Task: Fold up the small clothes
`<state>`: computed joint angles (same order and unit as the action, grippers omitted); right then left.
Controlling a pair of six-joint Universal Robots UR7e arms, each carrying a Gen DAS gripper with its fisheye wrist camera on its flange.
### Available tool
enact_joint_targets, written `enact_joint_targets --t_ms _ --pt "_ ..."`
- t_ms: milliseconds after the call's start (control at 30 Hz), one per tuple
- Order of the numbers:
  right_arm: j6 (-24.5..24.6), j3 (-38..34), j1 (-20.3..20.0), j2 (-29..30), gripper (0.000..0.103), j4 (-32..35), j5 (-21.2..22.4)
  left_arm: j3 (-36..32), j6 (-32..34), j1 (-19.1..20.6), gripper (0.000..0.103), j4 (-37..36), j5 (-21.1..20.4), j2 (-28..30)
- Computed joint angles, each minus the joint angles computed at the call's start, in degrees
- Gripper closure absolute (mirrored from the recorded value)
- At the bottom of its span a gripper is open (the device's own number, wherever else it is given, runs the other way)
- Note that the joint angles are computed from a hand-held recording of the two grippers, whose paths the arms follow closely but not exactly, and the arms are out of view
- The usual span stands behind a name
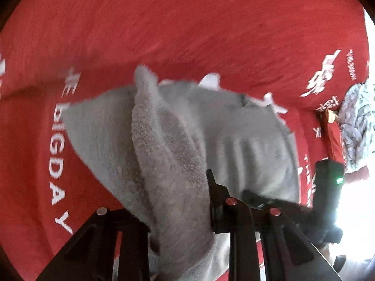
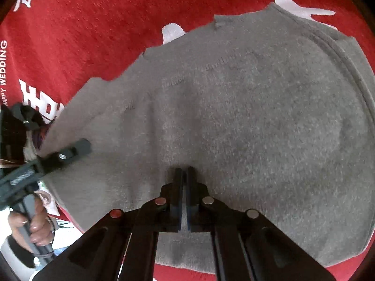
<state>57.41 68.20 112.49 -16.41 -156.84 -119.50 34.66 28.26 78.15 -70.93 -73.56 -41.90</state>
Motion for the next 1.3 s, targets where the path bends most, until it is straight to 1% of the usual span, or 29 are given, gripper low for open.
enact_joint_targets --t_ms 133,167,200,300,400,467,533,600,633,667,733,767,800,833,867,933,967,1000,1033,1067,1100,1133,1200,1233,1300 --pt "-1.8 5.9 -0.9 -3.1 0.102 -5.8 4.2 8.9 0.3 -3.2 0.076 -6.1 -1.5 -4.5" --pt "-1.9 8.3 -0.9 -4.7 0.102 -7.2 4.3 11.0 0.5 -4.0 0.076 -7.5 -1.7 -5.5" --pt "-2.0 10.6 -0.7 -6.1 0.101 -8.9 3.7 15.0 1.0 -5.4 0.076 -9.8 -1.8 -7.3" --pt "-1.3 19.2 -0.3 -10.9 0.101 -15.6 1.8 24.0 2.5 -8.8 0.076 -14.4 -1.7 -11.1" --pt "0.8 27.7 -0.5 -15.2 0.1 -23.9 0.8 33.8 3.9 -12.3 0.076 -18.5 -1.7 -14.6" --pt "1.9 33.2 -1.4 -17.3 0.1 -30.2 1.0 39.6 4.9 -13.8 0.076 -20.4 -3.2 -16.5" --pt "2.7 37.8 -2.8 -18.2 0.097 -37.3 3.0 46.1 7.0 -15.5 0.076 -23.1 -3.0 -18.4" --pt "4.0 40.1 -3.9 -17.5 0.097 -42.8 5.1 51.4 8.6 -16.9 0.076 -25.6 -1.1 -19.8" --pt "4.9 41.3 -4.6 -17.3 0.096 -44.8 6.1 52.5 8.5 -17.2 0.076 -25.4 -0.3 -19.9" --pt "5.7 42.5 -5.3 -16.6 0.095 -48.3 7.6 52.9 8.1 -17.3 0.076 -24.7 0.2 -19.8" --pt "7.5 43.9 -6.6 -15.1 0.095 -54.4 10.0 52.2 6.7 -17.0 0.076 -22.7 -0.2 -19.9" --pt "8.1 43.7 -6.6 -14.2 0.095 -56.1 10.5 51.6 6.6 -16.8 0.075 -22.3 -0.5 -20.1" --pt "8.9 41.9 -6.3 -12.5 0.095 -57.4 10.6 50.7 6.3 -16.5 0.075 -22.1 -0.3 -20.5" --pt "9.0 42.1 -6.5 -12.0 0.095 -59.8 11.1 49.8 6.0 -16.2 0.071 -21.7 -0.2 -20.6" --pt "8.9 42.3 -6.8 -11.6 0.094 -61.7 11.7 48.7 5.6 -15.8 0.043 -21.4 -0.1 -20.6" --pt "9.0 42.4 -7.6 -10.4 0.093 -66.8 13.8 46.5 4.5 -14.4 0.006 -23.9 0.5 -21.2" --pt "9.1 42.5 -7.9 -9.8 0.086 -69.6 15.2 45.1 3.9 -13.6 0.006 -25.4 0.6 -21.2" --pt "9.4 42.2 -8.4 -9.1 0.06 -71.4 16.5 44.4 3.5 -13.2 0.006 -25.6 1.2 -21.0" --pt "9.6 41.8 -9.0 -8.3 0.036 -73.9 18.2 43.2 2.5 -12.7 0.006 -26.1 2.9 -20.5" --pt "9.4 41.4 -9.7 -7.7 0.035 -75.7 19.5 42.5 1.9 -12.3 0.006 -26.6 4.2 -20.1" --pt "9.2 41.1 -10.1 -7.5 0.035 -76.1 20.5 41.3 1.2 -11.7 0.006 -26.9 5.8 -19.4" --pt "9.3 41.3 -10.0 -7.9 0.035 -75.8 20.5 40.2 0.3 -11.2 0.006 -26.5 7.5 -18.7" --pt "8.9 40.9 -10.3 -8.7 0.035 -73.0 21.0 37.2 -1.8 -9.9 0.006 -24.5 10.3 -16.6" --pt "8.4 40.3 -10.2 -9.1 0.035 -71.1 21.3 35.7 -2.8 -9.3 0.006 -22.4 10.5 -15.6" --pt "5.8 39.9 -10.2 -11.5 0.035 -64.5 22.7 30.5 -6.6 -7.5 0.006 -15.7 10.1 -12.4"
